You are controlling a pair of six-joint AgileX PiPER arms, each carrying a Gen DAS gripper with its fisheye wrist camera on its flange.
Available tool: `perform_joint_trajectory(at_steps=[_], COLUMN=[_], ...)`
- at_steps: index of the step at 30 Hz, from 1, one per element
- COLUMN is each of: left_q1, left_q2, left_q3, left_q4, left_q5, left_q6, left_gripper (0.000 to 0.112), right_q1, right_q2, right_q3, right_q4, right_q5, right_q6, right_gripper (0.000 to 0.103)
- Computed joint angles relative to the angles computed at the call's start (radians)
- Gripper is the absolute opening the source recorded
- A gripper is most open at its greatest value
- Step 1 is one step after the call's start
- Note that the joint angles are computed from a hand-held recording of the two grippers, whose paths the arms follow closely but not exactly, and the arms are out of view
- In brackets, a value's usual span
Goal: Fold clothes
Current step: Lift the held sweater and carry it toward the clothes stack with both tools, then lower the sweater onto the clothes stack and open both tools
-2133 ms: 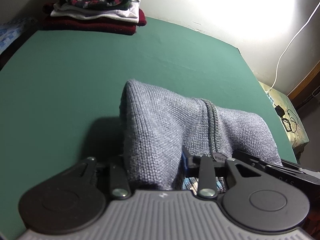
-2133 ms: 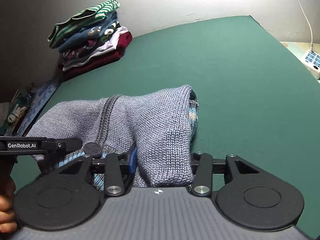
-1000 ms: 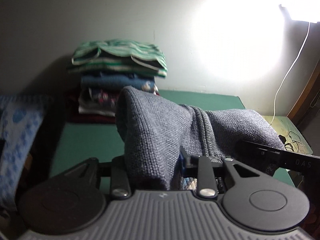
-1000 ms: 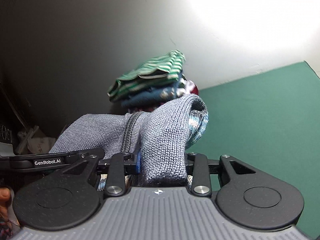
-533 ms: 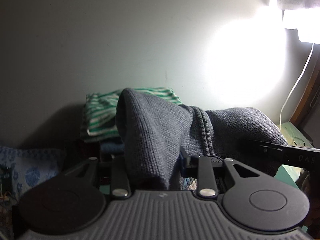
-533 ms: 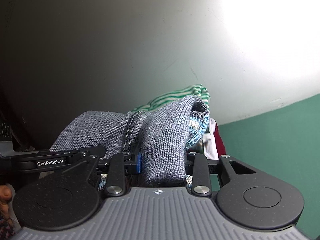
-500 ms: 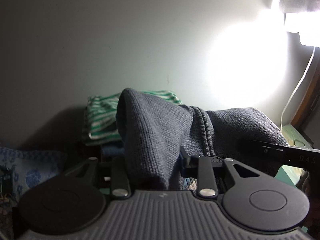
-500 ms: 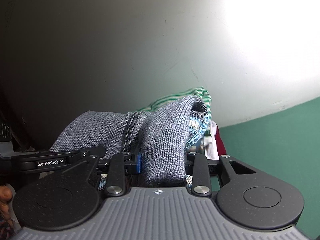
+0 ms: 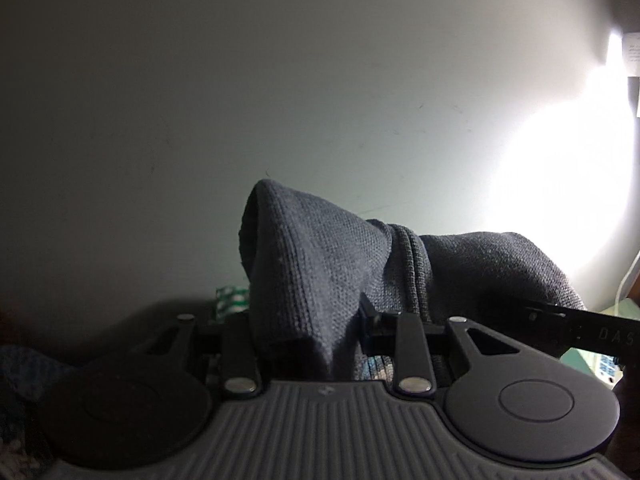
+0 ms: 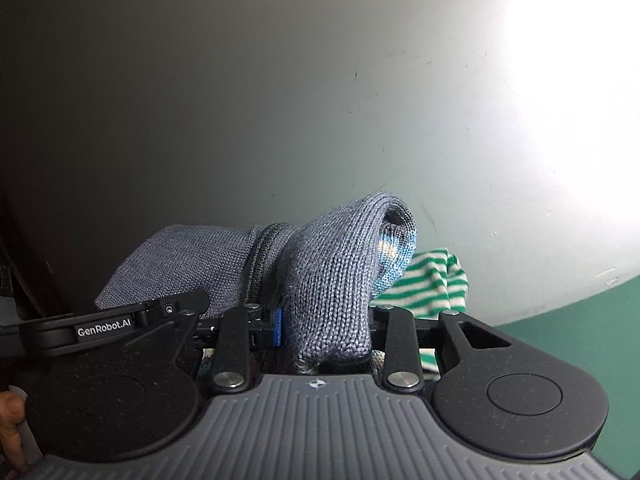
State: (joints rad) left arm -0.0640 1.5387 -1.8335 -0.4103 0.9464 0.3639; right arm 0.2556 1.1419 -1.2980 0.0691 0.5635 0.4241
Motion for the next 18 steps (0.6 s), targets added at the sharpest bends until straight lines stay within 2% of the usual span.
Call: perform_joint_trajectory(at_steps=[9,15,18], left_q1=[-0.033,-0.042,-0.027], left_q2=[0.213,0.293,0.317], left_q3=[-0.207,-0.251,-0.237], left_q4=[0.072,0.09,0.054], left_q5=[-0.021,-0.009,-0.018], left_q6=[-0.079,-0.12,-0.092], left_gripper=[0.031,0.032,0.036], right_q1=[-0.122,-0.148,-0.171], right_q2=[0.197,0.275,0.299], right_q3=[-0.09,-0.095,-0.083], right_q4=[0.256,0.339,0.385], right_q5=[-0.073,-0.103,-0.105], right_q6=[-0.256,-0.357,-0.426], right_gripper=[0.033,0.033,0.033])
